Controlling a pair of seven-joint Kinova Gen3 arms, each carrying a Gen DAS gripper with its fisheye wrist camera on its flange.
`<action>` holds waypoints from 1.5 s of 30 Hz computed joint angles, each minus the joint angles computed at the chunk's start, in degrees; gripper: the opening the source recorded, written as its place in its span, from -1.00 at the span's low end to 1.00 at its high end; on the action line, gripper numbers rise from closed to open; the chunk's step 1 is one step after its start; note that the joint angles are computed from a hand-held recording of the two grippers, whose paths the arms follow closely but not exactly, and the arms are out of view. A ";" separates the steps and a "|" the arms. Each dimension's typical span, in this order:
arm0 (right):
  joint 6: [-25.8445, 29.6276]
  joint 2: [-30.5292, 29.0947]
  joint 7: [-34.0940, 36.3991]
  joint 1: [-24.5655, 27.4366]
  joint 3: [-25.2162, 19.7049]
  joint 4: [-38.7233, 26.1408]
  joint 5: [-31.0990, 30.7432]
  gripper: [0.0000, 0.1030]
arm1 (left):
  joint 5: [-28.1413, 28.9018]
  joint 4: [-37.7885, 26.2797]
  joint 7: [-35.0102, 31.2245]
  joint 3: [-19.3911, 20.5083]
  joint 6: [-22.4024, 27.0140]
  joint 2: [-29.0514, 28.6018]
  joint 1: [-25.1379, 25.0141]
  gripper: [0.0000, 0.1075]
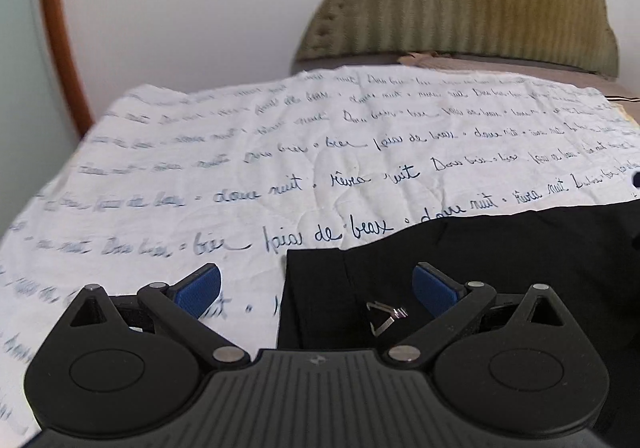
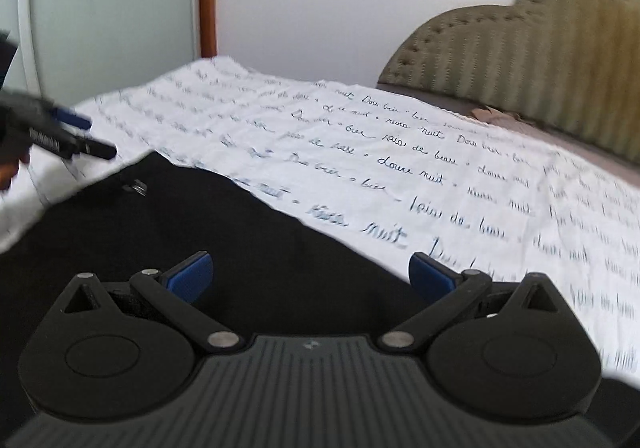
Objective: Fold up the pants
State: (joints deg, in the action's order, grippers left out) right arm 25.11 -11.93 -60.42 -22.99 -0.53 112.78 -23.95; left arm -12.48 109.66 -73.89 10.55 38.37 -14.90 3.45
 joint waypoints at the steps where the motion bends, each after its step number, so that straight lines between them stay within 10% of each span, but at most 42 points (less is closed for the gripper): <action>1: -0.25 1.20 2.29 -0.80 1.47 -0.52 -1.00 1.00 | 1.37 0.35 -2.33 -2.65 -1.81 1.14 1.73 0.91; 16: 16.93 17.95 20.52 17.39 -6.26 -14.21 -12.97 0.94 | 28.02 -1.48 -37.28 -39.09 -4.06 11.19 28.05 0.91; 21: 20.96 21.93 21.04 21.67 -9.48 -17.84 -13.89 0.94 | 38.79 -1.85 -47.16 -31.33 -1.55 12.18 15.74 0.83; 29: 27.12 25.74 20.76 25.21 -13.31 -23.79 -10.77 0.56 | 38.77 -2.48 -48.29 -12.62 0.09 10.77 -2.93 -0.35; 34: 29.03 25.36 21.32 27.59 -15.91 -24.85 -10.03 -0.80 | 31.31 -0.19 -42.58 -8.34 -4.50 7.58 -2.90 -0.70; 38: 23.26 22.25 21.23 33.01 -23.85 -20.94 -7.02 -0.87 | 26.67 1.94 -38.46 -8.00 -8.15 4.60 -0.49 -0.73; 45: 6.94 9.28 16.61 20.44 -17.78 -9.87 3.16 -0.88 | 22.81 3.00 -31.48 -7.92 -10.57 0.87 0.52 -0.73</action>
State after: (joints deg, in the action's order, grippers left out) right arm 32.05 -2.65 -43.81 -2.55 -18.31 102.91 -20.79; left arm 10.33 112.65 -105.37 2.63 27.79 -14.04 3.97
